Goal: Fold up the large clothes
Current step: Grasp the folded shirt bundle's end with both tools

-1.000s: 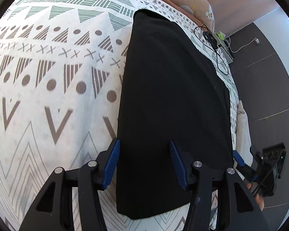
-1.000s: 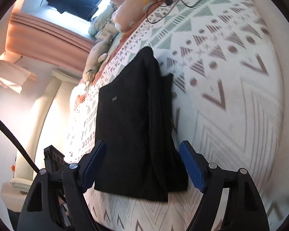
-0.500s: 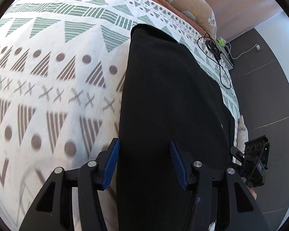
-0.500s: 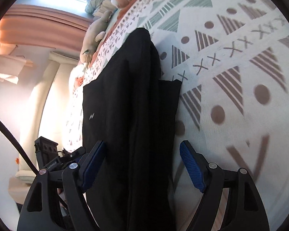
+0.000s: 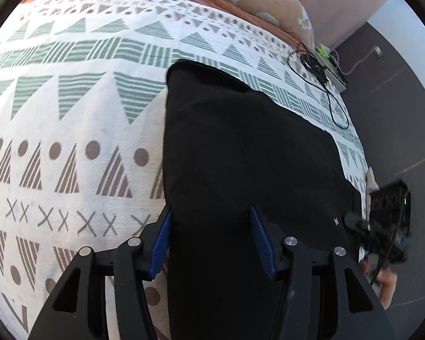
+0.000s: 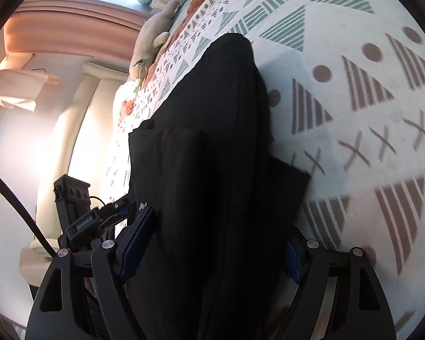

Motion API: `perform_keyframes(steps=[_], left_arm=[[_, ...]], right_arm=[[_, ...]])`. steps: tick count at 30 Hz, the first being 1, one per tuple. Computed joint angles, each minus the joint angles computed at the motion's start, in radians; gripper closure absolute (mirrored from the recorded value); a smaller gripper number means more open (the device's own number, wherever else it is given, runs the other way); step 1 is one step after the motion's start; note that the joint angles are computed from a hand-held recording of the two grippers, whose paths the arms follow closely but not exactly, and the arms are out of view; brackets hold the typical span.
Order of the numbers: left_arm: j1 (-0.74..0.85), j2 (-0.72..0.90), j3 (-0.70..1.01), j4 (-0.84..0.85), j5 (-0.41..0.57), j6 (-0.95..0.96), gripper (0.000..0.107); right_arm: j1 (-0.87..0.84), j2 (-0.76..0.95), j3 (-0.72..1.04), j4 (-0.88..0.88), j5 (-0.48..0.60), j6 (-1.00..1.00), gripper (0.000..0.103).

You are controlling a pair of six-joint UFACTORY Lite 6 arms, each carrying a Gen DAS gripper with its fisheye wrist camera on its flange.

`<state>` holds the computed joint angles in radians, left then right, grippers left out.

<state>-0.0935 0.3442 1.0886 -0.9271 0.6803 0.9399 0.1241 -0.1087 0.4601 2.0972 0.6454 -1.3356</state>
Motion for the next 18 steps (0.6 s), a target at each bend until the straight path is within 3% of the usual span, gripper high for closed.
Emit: perform_keyframes(steps=[1, 4, 7, 11, 18], left_arm=[[-0.014, -0.007, -0.005, 0.001, -0.014, 0.006, 0.053], [-0.019, 0.007, 0.016, 0.02, -0.011, -0.007, 0.053], [0.004, 0.063, 0.079, 0.006, 0.022, -0.038, 0.053], [-0.022, 0.138, 0.188, 0.014, -0.004, -0.105, 0.053], [-0.098, 0.309, 0.451, 0.166, -0.006, -0.334, 0.053]], right_arm=[[-0.001, 0.021, 0.021, 0.0, -0.001, 0.001, 0.028], [0.015, 0.059, 0.057, 0.027, -0.057, -0.02, 0.06], [0.016, 0.047, 0.009, 0.112, -0.014, -0.099, 0.074], [0.01, 0.045, -0.053, 0.199, 0.062, -0.173, 0.078], [0.031, 0.052, -0.044, 0.226, 0.052, -0.186, 0.078]])
